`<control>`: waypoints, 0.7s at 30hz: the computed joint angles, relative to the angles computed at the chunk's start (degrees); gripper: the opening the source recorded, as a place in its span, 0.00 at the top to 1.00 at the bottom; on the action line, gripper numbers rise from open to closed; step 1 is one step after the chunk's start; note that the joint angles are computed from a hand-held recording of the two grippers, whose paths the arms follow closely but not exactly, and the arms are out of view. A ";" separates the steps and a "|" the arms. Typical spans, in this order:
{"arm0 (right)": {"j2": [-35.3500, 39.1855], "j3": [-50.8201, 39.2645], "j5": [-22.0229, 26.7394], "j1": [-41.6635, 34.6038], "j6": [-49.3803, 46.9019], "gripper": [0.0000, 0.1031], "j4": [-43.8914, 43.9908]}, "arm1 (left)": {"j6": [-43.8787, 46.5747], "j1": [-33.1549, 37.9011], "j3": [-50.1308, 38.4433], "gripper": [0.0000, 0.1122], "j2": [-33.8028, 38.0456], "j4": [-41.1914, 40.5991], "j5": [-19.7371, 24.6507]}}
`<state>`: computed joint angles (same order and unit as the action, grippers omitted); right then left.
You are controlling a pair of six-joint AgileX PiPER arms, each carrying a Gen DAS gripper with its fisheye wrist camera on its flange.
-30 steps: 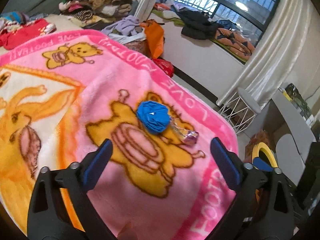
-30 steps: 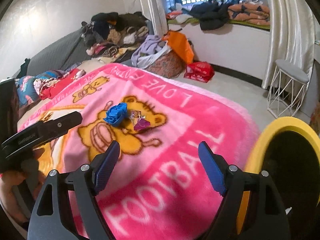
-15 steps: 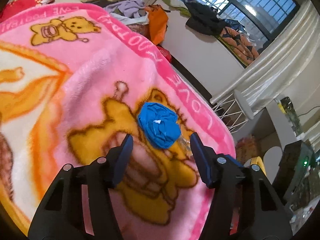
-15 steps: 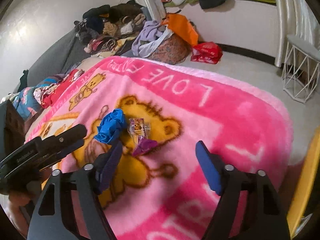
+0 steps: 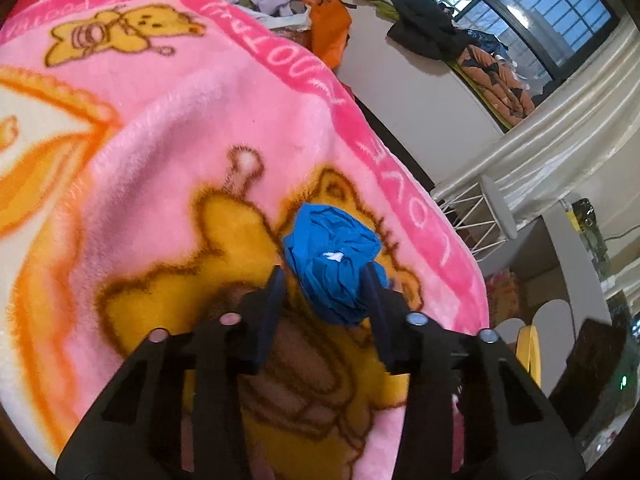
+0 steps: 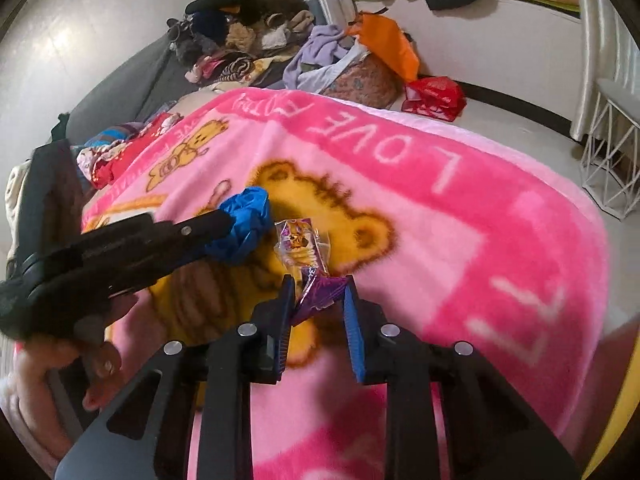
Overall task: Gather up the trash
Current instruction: 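Grasp the blue wrapper with the left tool while the right tool grasps the purple wrapper, then carry the blue and purple wrappers with both tools over the yellow bin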
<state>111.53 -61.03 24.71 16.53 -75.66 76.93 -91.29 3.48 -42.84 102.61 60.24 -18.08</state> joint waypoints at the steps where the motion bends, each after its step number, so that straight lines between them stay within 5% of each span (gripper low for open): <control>1: -0.99 1.71 -0.40 -0.35 -1.90 0.77 2.05 | -0.21 -0.13 -0.05 0.80 0.31 0.09 -0.43; 5: -6.10 8.27 1.56 -4.14 -8.97 0.78 10.11 | 3.91 -2.32 0.35 0.95 -0.19 -3.77 1.09; 12: -13.65 15.16 2.54 -8.98 -15.79 0.78 14.39 | 24.12 -10.07 3.89 0.97 -4.56 -24.07 4.24; 21: -20.81 21.87 5.42 -17.10 -19.04 0.78 14.40 | 35.85 -17.86 6.02 0.97 -10.34 -36.38 5.56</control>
